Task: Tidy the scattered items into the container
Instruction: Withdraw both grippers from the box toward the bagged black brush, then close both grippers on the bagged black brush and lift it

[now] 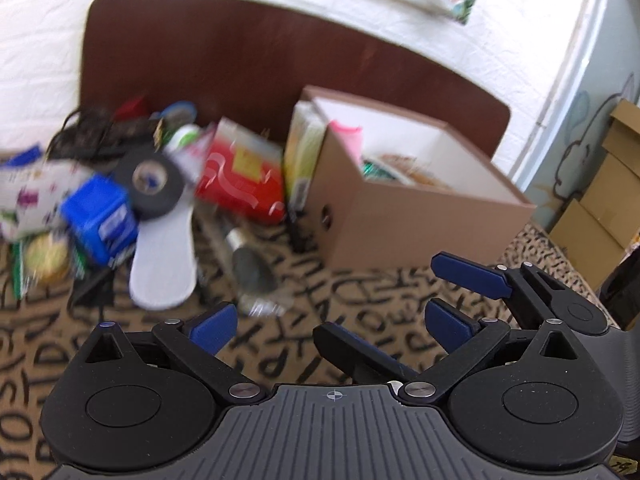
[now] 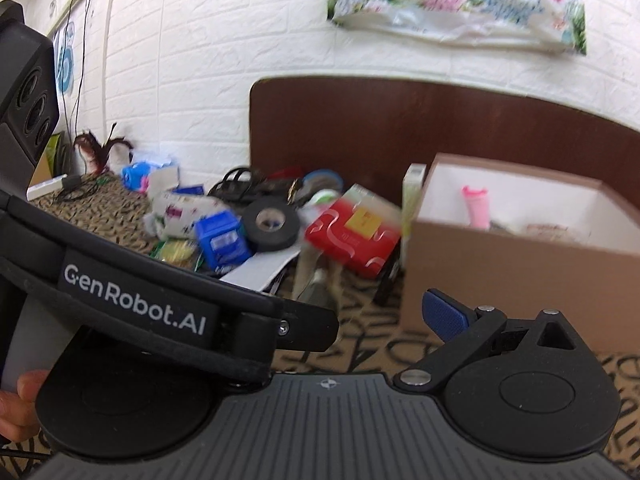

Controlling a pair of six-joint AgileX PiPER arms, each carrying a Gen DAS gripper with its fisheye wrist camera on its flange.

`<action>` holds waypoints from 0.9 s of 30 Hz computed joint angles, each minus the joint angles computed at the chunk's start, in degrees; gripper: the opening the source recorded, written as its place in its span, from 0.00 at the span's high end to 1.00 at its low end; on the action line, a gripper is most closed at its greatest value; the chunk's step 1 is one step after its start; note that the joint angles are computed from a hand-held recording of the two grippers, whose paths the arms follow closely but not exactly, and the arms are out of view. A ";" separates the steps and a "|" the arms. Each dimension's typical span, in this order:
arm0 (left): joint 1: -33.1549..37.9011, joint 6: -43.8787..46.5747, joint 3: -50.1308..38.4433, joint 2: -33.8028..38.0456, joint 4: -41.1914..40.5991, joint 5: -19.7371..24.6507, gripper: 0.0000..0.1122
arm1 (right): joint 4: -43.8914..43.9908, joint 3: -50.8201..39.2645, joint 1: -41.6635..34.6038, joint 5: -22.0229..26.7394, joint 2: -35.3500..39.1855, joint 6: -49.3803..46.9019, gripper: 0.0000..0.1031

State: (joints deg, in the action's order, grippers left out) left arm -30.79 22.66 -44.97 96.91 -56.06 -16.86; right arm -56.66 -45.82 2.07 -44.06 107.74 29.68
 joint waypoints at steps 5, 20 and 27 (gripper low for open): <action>1.70 -6.08 1.82 0.28 5.02 0.25 0.08 | 2.66 0.32 2.47 2.23 1.37 -2.07 0.06; 8.65 -18.11 -9.32 9.37 24.51 7.84 0.17 | 0.70 -10.20 7.26 13.00 7.86 4.32 0.24; 12.07 -33.50 -14.47 13.19 41.10 11.71 0.19 | -4.29 -15.42 7.88 15.64 10.85 11.23 0.28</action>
